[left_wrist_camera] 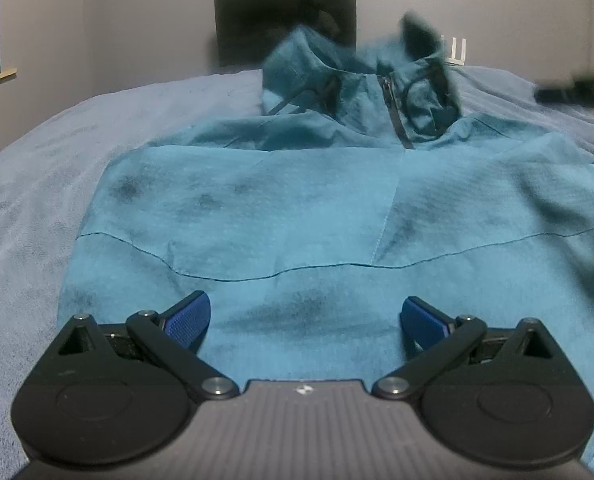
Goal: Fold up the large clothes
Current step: 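Grasp the jacket hood with the right gripper and fold it over the body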
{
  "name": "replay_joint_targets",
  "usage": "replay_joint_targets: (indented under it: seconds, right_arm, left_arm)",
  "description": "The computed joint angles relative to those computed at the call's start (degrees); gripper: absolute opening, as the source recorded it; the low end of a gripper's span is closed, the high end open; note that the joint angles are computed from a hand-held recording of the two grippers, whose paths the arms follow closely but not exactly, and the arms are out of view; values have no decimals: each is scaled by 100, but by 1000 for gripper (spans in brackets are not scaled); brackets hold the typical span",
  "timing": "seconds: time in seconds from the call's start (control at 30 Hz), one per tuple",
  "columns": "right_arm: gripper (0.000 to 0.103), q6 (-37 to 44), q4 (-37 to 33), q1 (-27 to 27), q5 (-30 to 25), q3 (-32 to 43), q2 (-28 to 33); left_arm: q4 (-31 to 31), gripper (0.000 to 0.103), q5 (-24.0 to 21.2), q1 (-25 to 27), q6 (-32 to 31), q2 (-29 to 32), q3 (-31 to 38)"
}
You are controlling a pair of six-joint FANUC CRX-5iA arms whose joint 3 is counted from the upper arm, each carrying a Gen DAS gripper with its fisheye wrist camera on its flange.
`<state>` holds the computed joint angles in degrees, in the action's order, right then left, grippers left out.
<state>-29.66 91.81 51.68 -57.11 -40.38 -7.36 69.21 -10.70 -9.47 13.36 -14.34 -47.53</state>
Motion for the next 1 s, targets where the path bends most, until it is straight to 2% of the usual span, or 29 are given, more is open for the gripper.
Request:
replay_joint_targets:
  seconds: [0.03,0.13,0.2,0.23,0.4,0.43,0.53,0.6,0.67,0.73,0.77,0.83,0.87,0.9,1.0]
  right_arm:
    - [2,92,-314,85,-18,9,-30]
    - [13,432,-1097,-32,199,352,21]
    - [39,535,-1443,-246,426,712,161]
    - [44,525,-1462,-416,591,909,294]
    - [49,905,-1712,-900,819,2145,1213]
    - [50,996,-1766,-997,829,2489,1488]
    - [63,1452,-1887,-1133,602,3315,2140]
    - [84,1787,-1961,-1213,462,3753,2510]
    - [89,2196,-2171,-1262,232,4253,2907]
    - [89,2650,-2513,-1286,33,4657,3196]
    - [84,2860,-2697,-1293,-60,4788,3294]
    - [54,3258,-3077,-1333,44,4887,3325]
    - [27,3268,-3090,-1346,114,4832,3292]
    - [22,3150,-2973,-1348,161,4721,3244]
    - [17,2207,-2104,-1373,510,3956,2855]
  left_arm:
    - [70,103,29,-28,-55,-3,-15]
    - [322,103,133,-133,-266,15,-47]
    - [299,103,118,-125,-241,29,-36]
    - [301,103,119,-129,-245,43,-27]
    - [760,103,301,-314,-629,26,-108]
    - [811,103,313,-331,-671,20,-119]
    - [1004,103,361,-400,-823,28,-133]
    - [1195,103,429,-479,-971,36,-147]
    - [1298,103,466,-521,-1052,40,-153]
    - [1329,103,473,-532,-1072,43,-154]
    - [1380,103,484,-553,-1109,46,-155]
    - [1550,103,542,-624,-1240,52,-161]
    - [1611,103,570,-655,-1289,51,-166]
    - [1616,103,575,-657,-1296,53,-165]
    - [1639,103,576,-661,-1318,64,-159]
